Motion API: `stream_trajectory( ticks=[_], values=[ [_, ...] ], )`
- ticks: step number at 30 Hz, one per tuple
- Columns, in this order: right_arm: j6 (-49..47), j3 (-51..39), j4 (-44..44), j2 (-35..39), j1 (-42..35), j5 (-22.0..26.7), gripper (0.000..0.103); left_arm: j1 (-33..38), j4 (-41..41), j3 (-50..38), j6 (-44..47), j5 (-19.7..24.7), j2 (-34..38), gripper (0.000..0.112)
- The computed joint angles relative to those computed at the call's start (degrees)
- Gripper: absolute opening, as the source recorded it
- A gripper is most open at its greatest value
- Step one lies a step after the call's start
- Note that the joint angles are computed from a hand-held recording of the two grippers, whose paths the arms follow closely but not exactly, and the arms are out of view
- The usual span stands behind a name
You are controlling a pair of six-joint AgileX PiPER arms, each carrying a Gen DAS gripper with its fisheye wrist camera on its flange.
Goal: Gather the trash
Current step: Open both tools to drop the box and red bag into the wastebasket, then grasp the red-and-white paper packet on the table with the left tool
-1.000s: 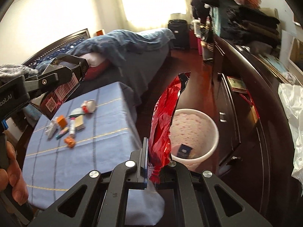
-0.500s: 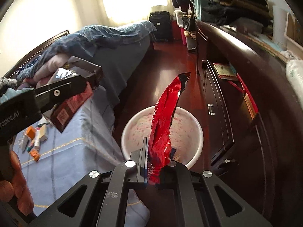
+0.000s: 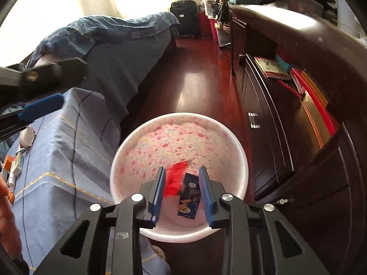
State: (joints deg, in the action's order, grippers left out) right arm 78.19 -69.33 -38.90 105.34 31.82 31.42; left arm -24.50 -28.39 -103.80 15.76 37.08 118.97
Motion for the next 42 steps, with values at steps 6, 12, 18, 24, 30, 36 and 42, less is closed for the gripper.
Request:
stream_trajectory(
  ticks=[6, 12, 18, 24, 30, 36, 42],
  values=[
    [1.72, -0.01, 0.08, -2.10, 3.00, 3.08, 0.042, 1.89, 6.34, 7.61, -5.58, -1.81, -7.04, 0.082],
    [2.44, -4.24, 2.54, -4.28, 10.72, 8.16, 0.056, 5.59, 17.62, 19.36, -13.66, -4.55, -17.70, 0.092],
    [-2.27, -14.69, 5.60, -0.22, 17.95, 12.25, 0.059, 14.16, 27.13, 21.57, -19.06, -3.96, -20.11, 0.097],
    [-9.07, -25.97, 9.32, 6.45, 20.58, 14.40, 0.059, 22.17, 24.37, 2.04, -15.18, 4.12, -4.89, 0.097],
    [-16.18, -35.99, 14.13, 13.11, 20.07, 16.10, 0.059, 24.16, 24.45, -22.44, -16.43, 15.60, 12.41, 0.096],
    [-19.60, -43.71, 16.12, 17.63, 19.57, 18.56, 0.059, 24.65, 22.77, -22.02, -13.39, 14.40, 14.17, 0.072],
    [-22.13, -51.70, 17.31, 21.56, 20.11, 21.78, 0.059, 28.76, 13.00, -4.91, -7.27, 5.96, 2.95, 0.072]
  ],
)
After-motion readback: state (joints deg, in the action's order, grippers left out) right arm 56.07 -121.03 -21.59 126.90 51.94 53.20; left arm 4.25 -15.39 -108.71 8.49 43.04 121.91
